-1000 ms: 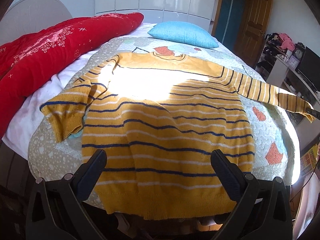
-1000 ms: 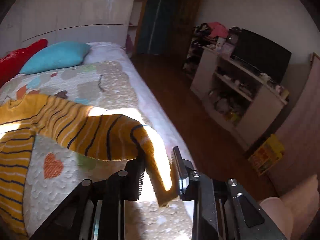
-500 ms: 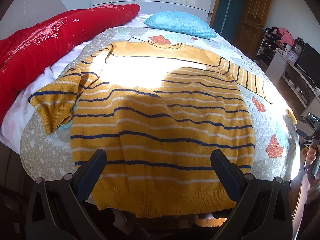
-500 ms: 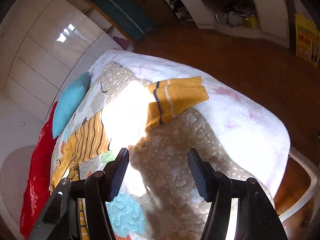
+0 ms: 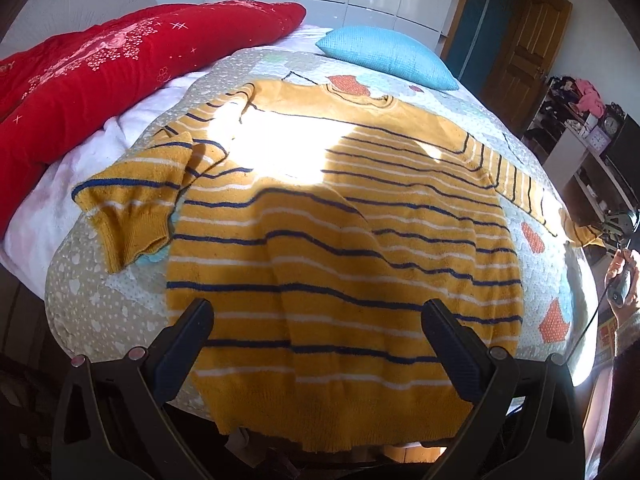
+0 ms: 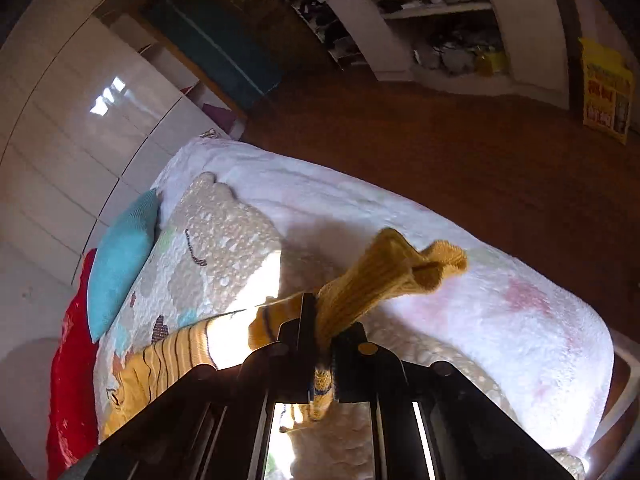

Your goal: Fold small clothes

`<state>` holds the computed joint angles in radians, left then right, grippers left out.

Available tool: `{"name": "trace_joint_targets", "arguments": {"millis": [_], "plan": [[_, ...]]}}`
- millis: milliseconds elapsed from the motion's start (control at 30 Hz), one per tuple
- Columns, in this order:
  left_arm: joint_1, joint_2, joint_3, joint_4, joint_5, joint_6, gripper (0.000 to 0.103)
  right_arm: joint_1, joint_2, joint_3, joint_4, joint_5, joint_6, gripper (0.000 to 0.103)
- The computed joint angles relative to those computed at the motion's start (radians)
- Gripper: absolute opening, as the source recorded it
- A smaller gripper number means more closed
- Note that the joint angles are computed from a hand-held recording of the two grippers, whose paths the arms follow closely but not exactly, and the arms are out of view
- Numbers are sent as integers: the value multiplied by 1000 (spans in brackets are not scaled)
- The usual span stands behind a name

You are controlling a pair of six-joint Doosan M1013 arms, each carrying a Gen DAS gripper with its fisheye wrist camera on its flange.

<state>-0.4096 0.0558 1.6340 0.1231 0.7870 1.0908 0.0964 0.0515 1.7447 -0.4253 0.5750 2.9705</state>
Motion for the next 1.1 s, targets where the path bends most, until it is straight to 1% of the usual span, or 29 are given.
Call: {"name": "trace_joint_targets", "arguments": {"millis": [67, 167, 267, 400, 500, 567, 700, 800, 900, 967, 1000, 1033, 1067, 1100], "plan": [[25, -4, 2, -23, -18, -5, 103, 40, 27, -73, 0, 22, -95, 7], [60, -11, 13, -53, -46, -12, 103, 101, 100, -211, 64, 43, -275, 7], [93, -22, 32, -63, -63, -31, 103, 158, 207, -369, 196, 61, -478, 7], [141, -40, 65, -74, -81, -56, 103, 236, 367, -591, 343, 128, -690, 7], [177, -51, 89, -69, -91, -86, 103, 286, 483, -747, 434, 200, -816, 6], [198, -57, 104, -62, -96, -107, 103, 319, 567, -867, 460, 276, -871, 6], [234, -64, 127, -68, -102, -127, 103, 366, 707, -1065, 468, 423, -941, 6], [253, -68, 140, -80, -105, -136, 103, 393, 797, -1201, 431, 535, -976, 7], [263, -70, 148, -85, -107, -146, 103, 411, 864, -1310, 392, 624, -989, 10], [266, -72, 153, -85, -109, -154, 103, 419, 897, -1370, 387, 662, -1002, 21], [267, -73, 155, -83, -110, -159, 103, 420, 900, -1379, 394, 664, -1012, 25], [267, -74, 156, -80, -110, -163, 103, 420, 900, -1381, 419, 660, -1029, 34], [268, -74, 157, -79, -109, -166, 103, 420, 899, -1382, 454, 654, -1049, 39], [267, -75, 157, -77, -106, -170, 103, 422, 902, -1393, 480, 656, -1068, 41]]}}
